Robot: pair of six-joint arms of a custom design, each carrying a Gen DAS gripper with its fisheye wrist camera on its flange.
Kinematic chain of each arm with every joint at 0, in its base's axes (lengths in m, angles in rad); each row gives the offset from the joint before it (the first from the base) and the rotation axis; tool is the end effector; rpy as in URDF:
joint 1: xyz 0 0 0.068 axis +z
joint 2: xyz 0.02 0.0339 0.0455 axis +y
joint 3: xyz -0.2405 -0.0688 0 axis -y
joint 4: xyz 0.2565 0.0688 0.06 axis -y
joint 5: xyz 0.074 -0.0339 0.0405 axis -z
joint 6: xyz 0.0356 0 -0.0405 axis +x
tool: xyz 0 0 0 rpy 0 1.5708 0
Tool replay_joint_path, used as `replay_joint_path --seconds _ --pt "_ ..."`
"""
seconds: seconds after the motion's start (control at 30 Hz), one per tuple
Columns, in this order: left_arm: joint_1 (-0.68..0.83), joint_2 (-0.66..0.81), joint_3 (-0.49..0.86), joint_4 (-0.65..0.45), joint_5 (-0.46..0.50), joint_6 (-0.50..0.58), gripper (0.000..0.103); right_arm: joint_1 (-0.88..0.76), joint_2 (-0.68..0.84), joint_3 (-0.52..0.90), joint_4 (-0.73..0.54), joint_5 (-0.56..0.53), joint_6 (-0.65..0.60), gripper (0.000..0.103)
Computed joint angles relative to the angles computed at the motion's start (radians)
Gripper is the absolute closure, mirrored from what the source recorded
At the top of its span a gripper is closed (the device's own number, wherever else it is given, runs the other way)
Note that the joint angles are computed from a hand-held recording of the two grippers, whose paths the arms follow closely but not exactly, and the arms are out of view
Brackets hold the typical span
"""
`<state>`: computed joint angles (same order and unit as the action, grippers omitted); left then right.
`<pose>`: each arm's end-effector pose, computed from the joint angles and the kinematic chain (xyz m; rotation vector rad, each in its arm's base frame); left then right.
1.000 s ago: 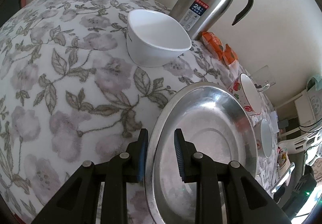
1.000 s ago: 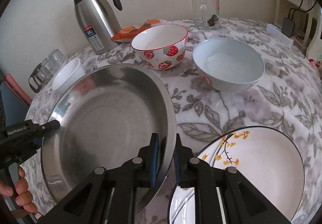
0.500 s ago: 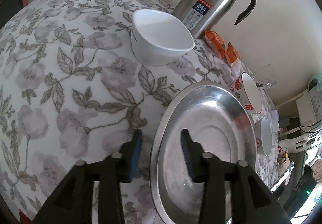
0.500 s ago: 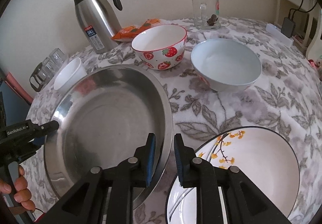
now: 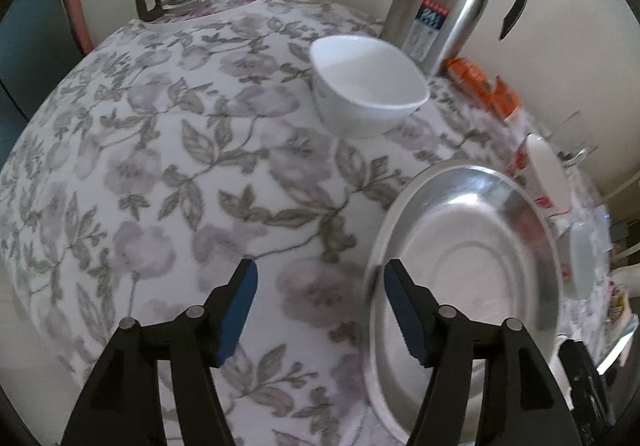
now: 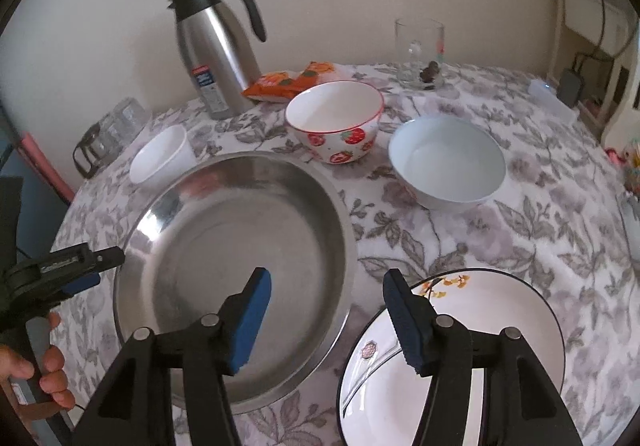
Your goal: Organize plates and bowls
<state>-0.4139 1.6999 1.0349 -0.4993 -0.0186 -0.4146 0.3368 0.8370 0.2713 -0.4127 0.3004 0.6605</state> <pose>0.3053 -0.1334 0.1403 -0.0062 2.7548 -0.2051 0.1620 0.0456 0.1157 0.5134 2.4323 0.0324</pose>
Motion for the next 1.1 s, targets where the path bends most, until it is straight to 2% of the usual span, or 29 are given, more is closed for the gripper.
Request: replay_joint_path --seconds 0.13,0.3,0.37,0.57,0.77,0.93,1.1 --pt "0.001 0.011 0.0 0.0 -0.034 0.0 0.02 0.042 0.046 0.015 0.011 0.011 0.014 0.024" --pt "-0.003 -0.025 -0.024 0.027 -0.086 -0.009 0.013 0.067 0.054 0.019 0.018 0.026 0.022 0.005" --pt "-0.002 -0.041 -0.037 0.042 -0.104 -0.012 0.009 0.068 0.046 0.014 0.017 0.024 0.028 0.0" --pt "0.0 -0.093 -0.078 0.095 -0.122 -0.023 0.007 0.072 -0.004 0.007 -0.009 0.039 0.041 0.0" --pt "-0.04 -0.176 -0.127 0.145 -0.161 -0.03 0.005 0.073 -0.123 -0.001 -0.082 0.066 0.044 0.0" --pt "-0.092 -0.27 -0.174 0.193 -0.151 -0.025 0.005 0.021 -0.324 -0.016 -0.221 0.074 0.021 0.0" --pt "-0.157 -0.324 -0.179 0.18 -0.082 -0.014 0.005 -0.118 -0.538 -0.018 -0.39 -0.012 -0.086 0.0"
